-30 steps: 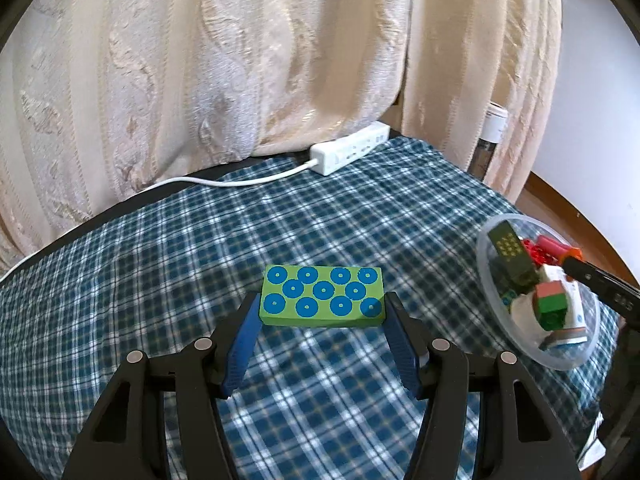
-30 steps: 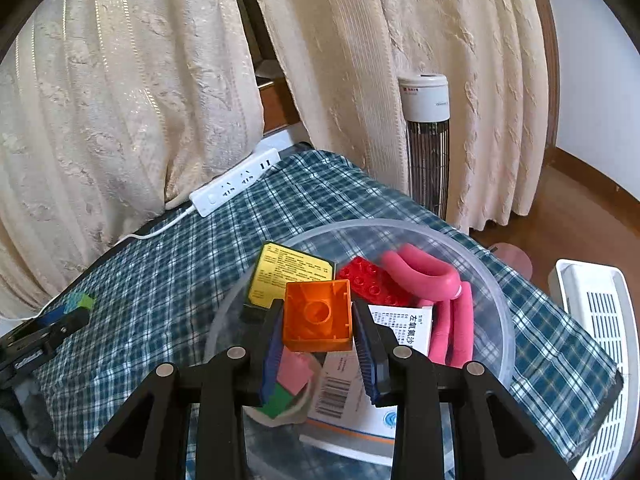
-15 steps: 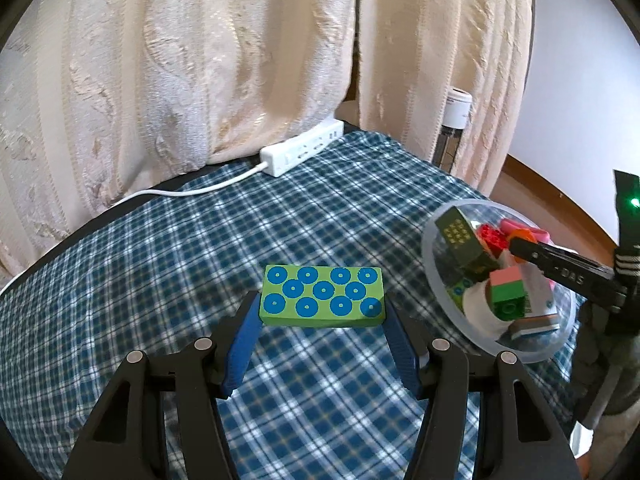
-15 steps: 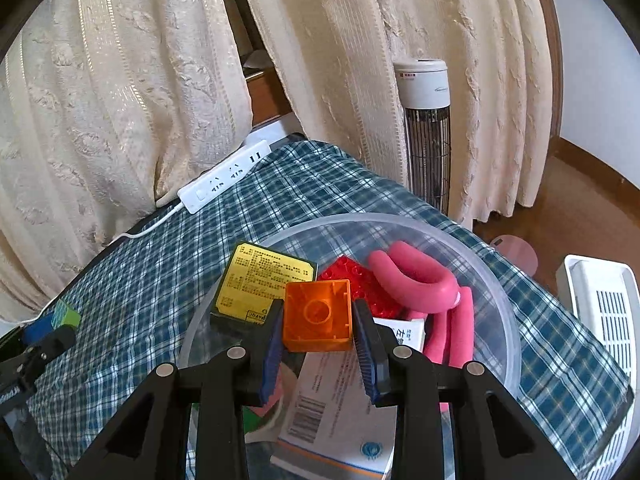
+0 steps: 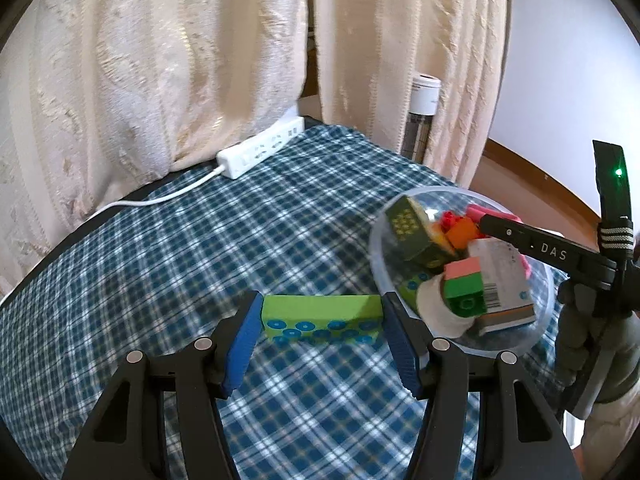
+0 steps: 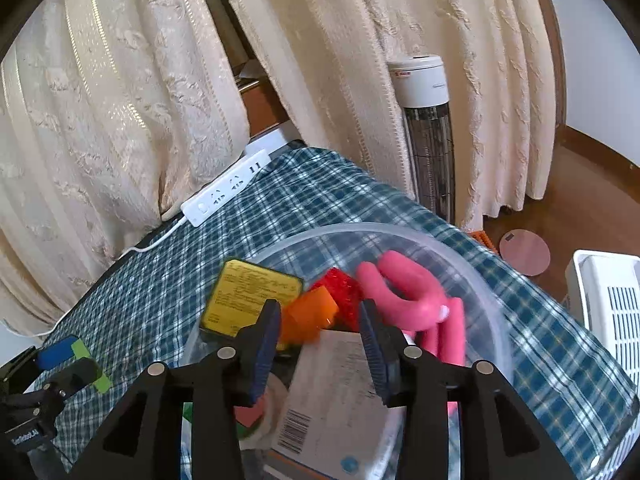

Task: Organize objects
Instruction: 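Carry the orange brick into the bowl with the right tool while the left tool lifts the green brick, then open the right tool over the bowl while the left tool lowers the green brick into it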

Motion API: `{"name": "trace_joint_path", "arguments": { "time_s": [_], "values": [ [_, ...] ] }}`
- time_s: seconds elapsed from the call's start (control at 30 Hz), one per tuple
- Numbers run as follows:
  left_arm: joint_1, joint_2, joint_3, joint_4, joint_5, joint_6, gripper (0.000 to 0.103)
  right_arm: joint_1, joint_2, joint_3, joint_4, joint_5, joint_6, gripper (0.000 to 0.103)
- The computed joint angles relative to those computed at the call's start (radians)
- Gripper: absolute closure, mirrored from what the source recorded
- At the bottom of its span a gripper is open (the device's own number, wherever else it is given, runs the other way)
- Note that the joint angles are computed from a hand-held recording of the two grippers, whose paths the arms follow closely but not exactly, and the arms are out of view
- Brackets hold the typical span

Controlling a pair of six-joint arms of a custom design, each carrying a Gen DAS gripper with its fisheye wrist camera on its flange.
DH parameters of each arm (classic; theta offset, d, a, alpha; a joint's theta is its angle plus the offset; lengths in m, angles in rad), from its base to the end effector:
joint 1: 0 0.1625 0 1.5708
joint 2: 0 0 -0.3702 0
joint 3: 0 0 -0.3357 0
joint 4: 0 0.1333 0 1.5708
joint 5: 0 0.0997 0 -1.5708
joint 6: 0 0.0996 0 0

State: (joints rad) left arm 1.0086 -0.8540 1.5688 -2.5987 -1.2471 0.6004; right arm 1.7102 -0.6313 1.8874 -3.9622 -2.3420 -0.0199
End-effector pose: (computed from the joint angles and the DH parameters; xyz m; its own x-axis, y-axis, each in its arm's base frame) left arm -0.1913 -0.6131 0.1624 -0.4184 0.8034 -0.4237 0.9011 0.4255 -0.0832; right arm 0.1341 -0.4958 0.1220 -0.7966 0.5178 0.3120 -0.0745 0.4282 -0.9006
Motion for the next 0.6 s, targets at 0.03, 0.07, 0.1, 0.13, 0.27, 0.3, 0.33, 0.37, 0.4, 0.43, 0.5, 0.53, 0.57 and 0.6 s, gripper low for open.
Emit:
{"name": "trace_joint_path", "arguments": {
  "time_s": [0.03, 0.07, 0.1, 0.13, 0.27, 0.3, 0.33, 0.37, 0.4, 0.43, 0.5, 0.53, 0.57, 0.6],
  "values": [
    [-0.005, -0.001, 0.007, -0.002, -0.001, 0.003, 0.042, -0.001, -0.004, 0.011, -0.013, 0.002, 0.001, 0.06],
    [-0.011, -0.003, 0.017, -0.006, -0.003, 0.006, 0.042, 0.0, -0.008, 0.027, -0.035, 0.002, 0.0, 0.06],
    [-0.016, -0.004, 0.023, -0.008, -0.006, 0.009, 0.042, 0.001, -0.011, 0.037, -0.049, 0.003, -0.002, 0.06],
    [-0.02, -0.005, 0.029, -0.01, -0.009, 0.012, 0.042, 0.003, -0.013, 0.047, -0.066, -0.001, -0.004, 0.06],
    [-0.038, -0.005, 0.047, -0.014, -0.023, 0.017, 0.042, 0.015, -0.017, 0.094, -0.15, -0.017, -0.022, 0.06],
    [-0.044, -0.004, 0.052, -0.015, -0.026, 0.017, 0.042, 0.017, -0.018, 0.103, -0.164, -0.018, -0.025, 0.06],
    [-0.05, -0.002, 0.057, -0.016, -0.031, 0.018, 0.042, 0.02, -0.018, 0.113, -0.183, -0.021, -0.03, 0.06],
    [-0.054, 0.0, 0.059, -0.014, -0.036, 0.019, 0.042, 0.022, -0.017, 0.119, -0.198, -0.025, -0.035, 0.06],
    [-0.059, 0.0, 0.065, -0.014, -0.04, 0.019, 0.042, 0.026, -0.015, 0.128, -0.223, -0.034, -0.043, 0.06],
    [-0.064, 0.003, 0.067, -0.011, -0.044, 0.02, 0.042, 0.027, -0.016, 0.137, -0.237, -0.035, -0.046, 0.06],
    [-0.076, 0.007, 0.075, -0.011, -0.052, 0.023, 0.042, 0.026, -0.019, 0.16, -0.27, -0.031, -0.046, 0.058],
    [-0.083, 0.009, 0.08, -0.013, -0.057, 0.024, 0.042, 0.025, -0.02, 0.17, -0.284, -0.03, -0.046, 0.057],
    [-0.087, 0.013, 0.081, -0.013, -0.061, 0.026, 0.042, 0.024, -0.02, 0.182, -0.302, -0.029, -0.045, 0.057],
    [-0.092, 0.016, 0.083, -0.013, -0.066, 0.027, 0.042, 0.024, -0.021, 0.189, -0.313, -0.029, -0.044, 0.056]
  ]
}}
